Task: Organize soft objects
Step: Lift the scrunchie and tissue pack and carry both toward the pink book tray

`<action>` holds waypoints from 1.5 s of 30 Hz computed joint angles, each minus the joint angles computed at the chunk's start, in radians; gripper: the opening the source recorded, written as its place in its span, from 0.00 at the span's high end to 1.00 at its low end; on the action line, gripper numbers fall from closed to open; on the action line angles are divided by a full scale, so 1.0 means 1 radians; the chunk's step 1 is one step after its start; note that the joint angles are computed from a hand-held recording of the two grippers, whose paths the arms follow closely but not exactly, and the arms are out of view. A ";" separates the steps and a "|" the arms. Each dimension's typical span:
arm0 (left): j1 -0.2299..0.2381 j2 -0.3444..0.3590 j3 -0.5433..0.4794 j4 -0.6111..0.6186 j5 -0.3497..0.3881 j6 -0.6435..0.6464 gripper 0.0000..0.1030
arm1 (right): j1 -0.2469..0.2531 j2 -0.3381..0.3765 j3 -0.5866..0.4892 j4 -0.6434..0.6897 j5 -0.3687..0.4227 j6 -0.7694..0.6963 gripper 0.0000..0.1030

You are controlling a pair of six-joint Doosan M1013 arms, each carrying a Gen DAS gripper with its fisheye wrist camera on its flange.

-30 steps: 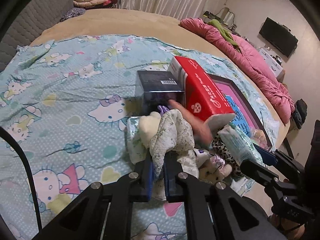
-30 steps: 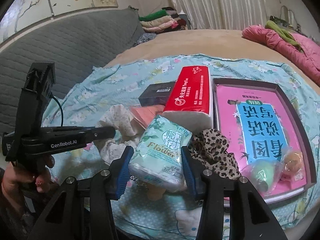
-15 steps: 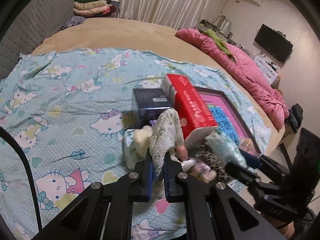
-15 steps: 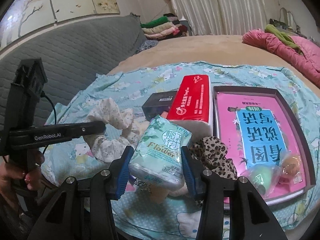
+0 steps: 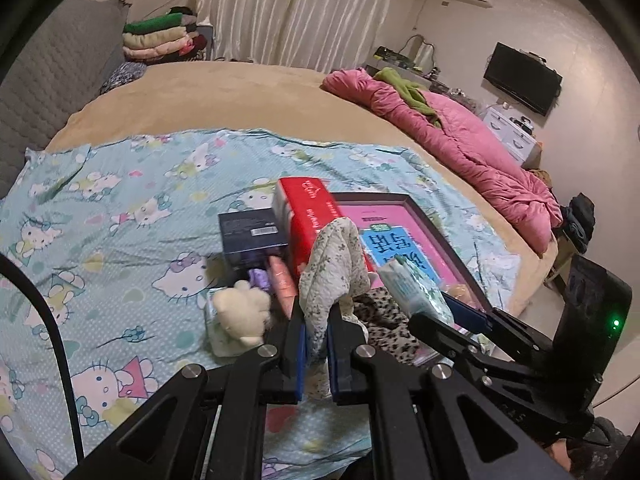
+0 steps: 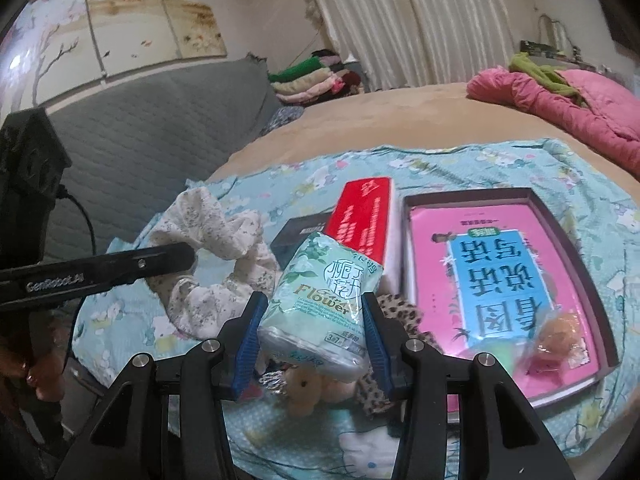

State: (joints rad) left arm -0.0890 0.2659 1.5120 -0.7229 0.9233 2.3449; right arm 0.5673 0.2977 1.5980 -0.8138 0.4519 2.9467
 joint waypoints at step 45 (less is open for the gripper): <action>-0.182 0.011 -0.043 -0.012 0.006 -0.054 0.92 | -0.025 -0.157 0.168 -0.427 0.270 0.563 0.53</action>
